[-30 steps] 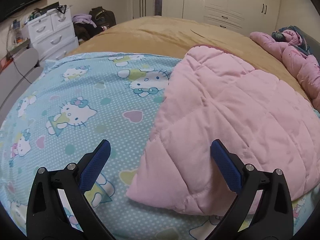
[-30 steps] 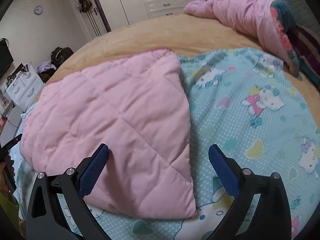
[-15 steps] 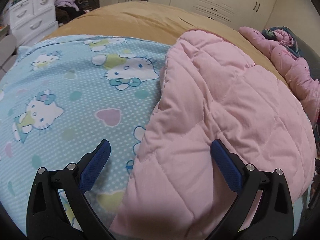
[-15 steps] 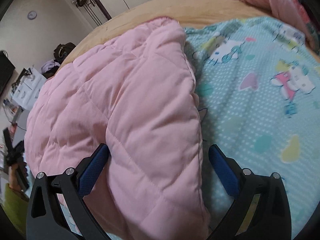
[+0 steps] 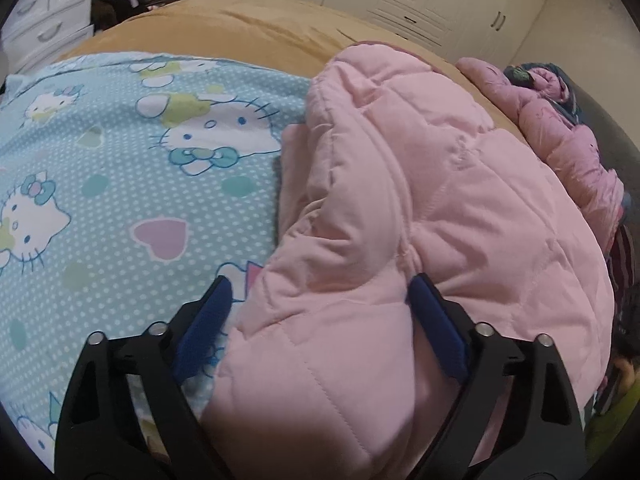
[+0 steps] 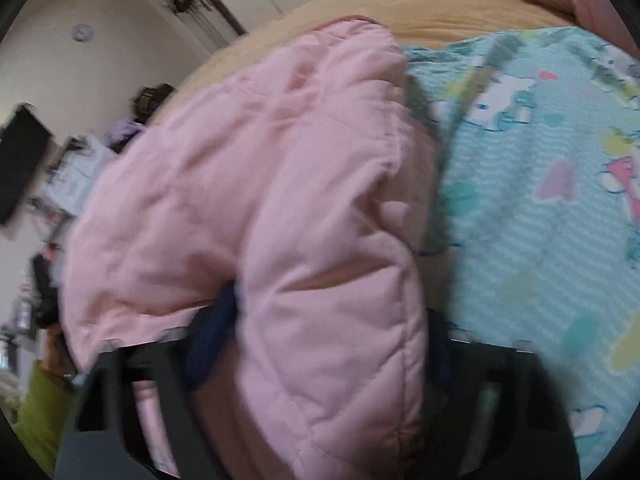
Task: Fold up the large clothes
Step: 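Grasp the folded jacket edge with both grippers, then lift the jacket edge with both grippers and fold it over the bundle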
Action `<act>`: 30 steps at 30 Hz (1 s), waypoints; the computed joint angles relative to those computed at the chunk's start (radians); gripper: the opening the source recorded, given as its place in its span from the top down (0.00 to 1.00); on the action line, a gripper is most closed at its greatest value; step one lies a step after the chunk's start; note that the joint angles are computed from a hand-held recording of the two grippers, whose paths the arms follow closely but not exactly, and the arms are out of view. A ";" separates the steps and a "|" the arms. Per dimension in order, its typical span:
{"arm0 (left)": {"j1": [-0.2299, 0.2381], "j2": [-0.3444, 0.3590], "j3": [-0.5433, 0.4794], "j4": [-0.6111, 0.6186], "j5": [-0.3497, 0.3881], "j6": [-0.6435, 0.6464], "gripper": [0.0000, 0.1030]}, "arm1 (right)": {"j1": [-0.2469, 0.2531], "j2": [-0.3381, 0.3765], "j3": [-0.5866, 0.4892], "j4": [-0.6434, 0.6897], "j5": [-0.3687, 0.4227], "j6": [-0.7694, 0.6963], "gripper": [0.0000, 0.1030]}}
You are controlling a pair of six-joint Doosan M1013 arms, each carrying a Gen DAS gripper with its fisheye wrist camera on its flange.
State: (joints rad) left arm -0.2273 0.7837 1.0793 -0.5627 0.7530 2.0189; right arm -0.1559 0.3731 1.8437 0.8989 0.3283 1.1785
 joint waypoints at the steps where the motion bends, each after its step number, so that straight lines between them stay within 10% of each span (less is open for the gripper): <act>1: 0.001 0.004 -0.010 -0.018 0.023 0.009 0.31 | 0.001 0.004 -0.007 -0.010 0.003 0.008 0.33; 6: -0.025 -0.010 -0.010 0.044 0.025 -0.003 0.55 | -0.020 0.023 -0.020 0.152 0.034 -0.105 0.34; 12: -0.041 -0.034 0.017 0.073 -0.015 -0.003 0.67 | 0.002 0.004 -0.014 0.030 0.008 -0.017 0.43; 19: -0.039 -0.079 0.063 0.061 -0.043 0.038 0.72 | 0.018 -0.034 0.013 0.118 -0.036 -0.089 0.63; 30: -0.035 -0.167 0.177 -0.028 -0.122 0.144 0.73 | 0.024 -0.141 0.071 0.258 -0.020 -0.288 0.67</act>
State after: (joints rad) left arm -0.2625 0.6165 1.2561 -0.5904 0.6310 2.1631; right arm -0.1321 0.2319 1.9147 1.1571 0.3086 0.8907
